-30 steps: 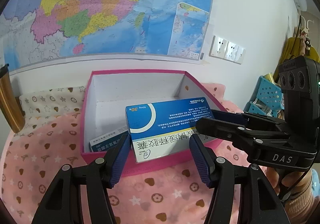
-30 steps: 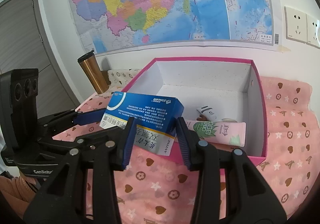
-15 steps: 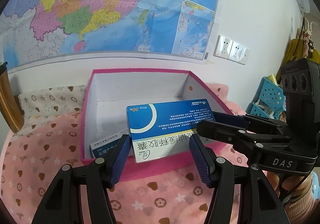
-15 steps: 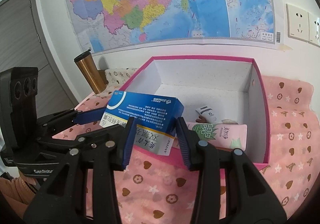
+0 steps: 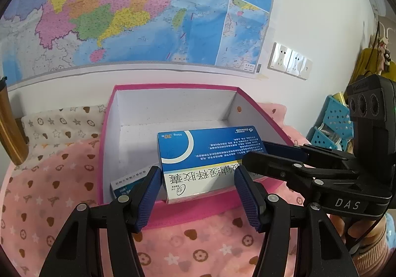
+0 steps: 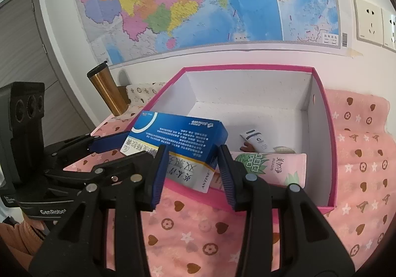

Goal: Organize rigid objects
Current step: 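Lower the medicine box into the magenta box and open the right gripper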

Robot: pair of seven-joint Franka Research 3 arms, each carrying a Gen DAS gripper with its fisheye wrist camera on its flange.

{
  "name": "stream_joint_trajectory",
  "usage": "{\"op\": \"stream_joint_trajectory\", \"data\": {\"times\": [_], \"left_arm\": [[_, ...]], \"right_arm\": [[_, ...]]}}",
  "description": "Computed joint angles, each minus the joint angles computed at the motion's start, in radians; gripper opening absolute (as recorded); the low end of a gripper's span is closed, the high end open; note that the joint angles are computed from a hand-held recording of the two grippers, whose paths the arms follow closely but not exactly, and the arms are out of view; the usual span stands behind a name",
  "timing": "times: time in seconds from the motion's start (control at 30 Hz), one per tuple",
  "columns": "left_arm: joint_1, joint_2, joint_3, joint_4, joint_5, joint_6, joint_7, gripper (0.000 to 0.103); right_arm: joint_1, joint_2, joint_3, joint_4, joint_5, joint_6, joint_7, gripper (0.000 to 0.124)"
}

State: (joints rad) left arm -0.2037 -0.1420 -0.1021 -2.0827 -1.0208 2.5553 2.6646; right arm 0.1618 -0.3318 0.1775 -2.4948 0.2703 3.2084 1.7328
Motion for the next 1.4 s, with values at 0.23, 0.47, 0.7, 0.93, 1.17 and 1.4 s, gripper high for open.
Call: {"op": "stream_joint_trajectory", "data": {"times": [0.23,0.47,0.7,0.93,1.17,1.4], "left_arm": [[0.001,0.014,-0.005,0.014,0.008,0.008,-0.006,0.061],[0.015,0.043,-0.014,0.044,0.036,0.004,-0.036,0.061],[0.031,0.072,-0.026,0.071,0.063,0.001,-0.066,0.061],[0.049,0.102,-0.039,0.093,0.093,-0.002,-0.094,0.061],[0.059,0.113,-0.053,0.097,0.118,0.028,-0.123,0.061],[0.045,0.046,-0.039,0.017,0.024,0.085,-0.030,0.081]], "right_arm": [[-0.017,0.004,0.014,0.005,-0.008,0.001,0.010,0.044],[0.020,0.025,-0.024,0.023,-0.002,-0.005,-0.003,0.044],[0.067,0.052,-0.067,0.043,0.031,-0.015,-0.029,0.044],[0.116,0.076,-0.112,0.063,0.071,-0.031,-0.067,0.044],[0.124,0.091,-0.116,0.079,0.106,-0.054,-0.095,0.044],[-0.012,0.030,0.006,0.015,0.019,-0.026,-0.003,0.045]]}}
